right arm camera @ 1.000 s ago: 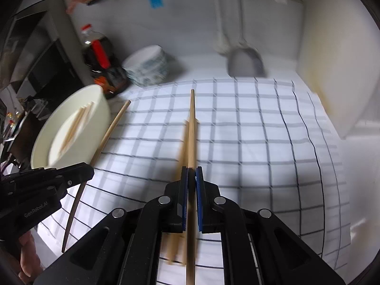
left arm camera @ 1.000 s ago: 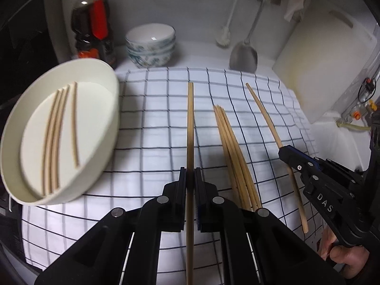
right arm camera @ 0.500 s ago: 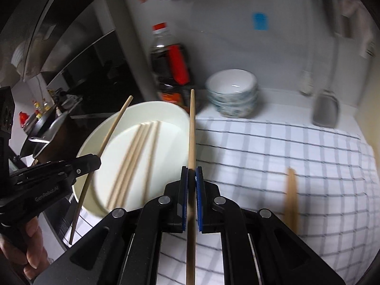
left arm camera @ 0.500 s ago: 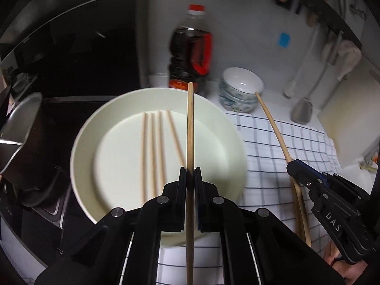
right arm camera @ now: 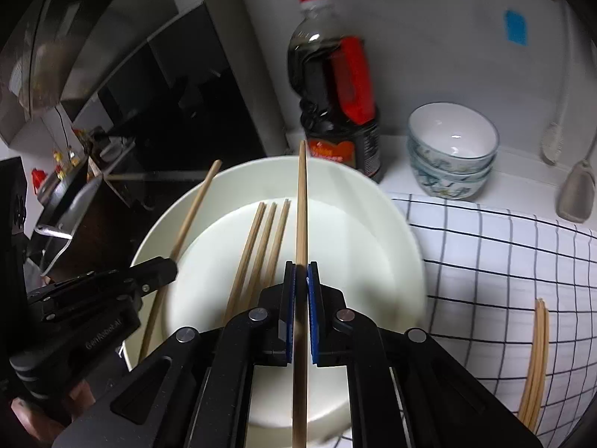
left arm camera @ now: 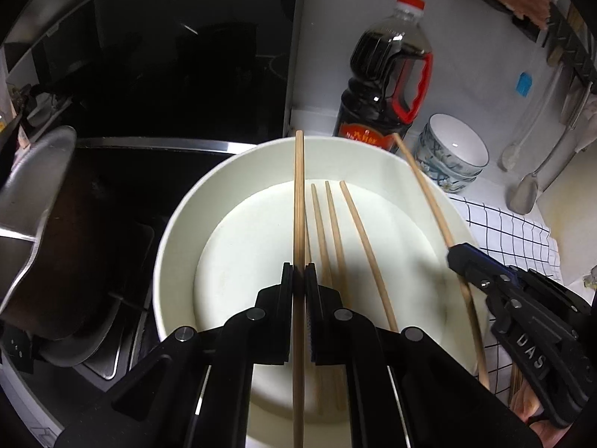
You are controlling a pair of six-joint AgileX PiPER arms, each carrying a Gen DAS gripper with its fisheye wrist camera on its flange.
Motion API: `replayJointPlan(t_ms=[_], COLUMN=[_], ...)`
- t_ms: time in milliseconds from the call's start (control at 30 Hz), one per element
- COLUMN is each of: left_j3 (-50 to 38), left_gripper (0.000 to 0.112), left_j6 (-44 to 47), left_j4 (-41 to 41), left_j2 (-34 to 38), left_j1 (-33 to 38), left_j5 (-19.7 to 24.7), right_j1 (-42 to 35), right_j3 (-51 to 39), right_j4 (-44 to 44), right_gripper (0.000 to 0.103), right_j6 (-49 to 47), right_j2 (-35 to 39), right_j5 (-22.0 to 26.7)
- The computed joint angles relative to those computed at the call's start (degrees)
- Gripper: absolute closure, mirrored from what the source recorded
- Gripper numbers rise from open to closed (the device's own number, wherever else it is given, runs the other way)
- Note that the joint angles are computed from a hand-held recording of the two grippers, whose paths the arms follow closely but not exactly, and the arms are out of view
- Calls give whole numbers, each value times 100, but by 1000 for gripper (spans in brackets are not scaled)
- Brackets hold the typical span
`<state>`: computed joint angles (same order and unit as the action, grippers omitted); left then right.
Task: Organize utensils
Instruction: 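Carry both held chopsticks up and over the white basin, then open the left gripper into the basin while the right gripper releases its chopstick, then withdraw both open grippers from the basin back to the chopstick pile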
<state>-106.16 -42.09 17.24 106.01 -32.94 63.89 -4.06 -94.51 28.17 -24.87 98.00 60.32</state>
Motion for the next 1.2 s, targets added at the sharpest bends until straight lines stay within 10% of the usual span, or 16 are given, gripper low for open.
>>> replayJointPlan(t_ms=[600,767,1200], left_j3=[68,176,400], left_gripper=[103,48,32], left_j6=[449,77,-286], left_j4=[-536,-115,175], left_j2=[397,208,-207], left_j1=[401,300,99], left_j5=[-40,9,393], right_j1=[457,479,248], right_j3=[-524,-654,-145], right_j4=[-607,-768,-720], right_gripper=[97,79,66], right_j6=[540,694,467], right_j2=[812,841,230], right_j5=[361,335,311])
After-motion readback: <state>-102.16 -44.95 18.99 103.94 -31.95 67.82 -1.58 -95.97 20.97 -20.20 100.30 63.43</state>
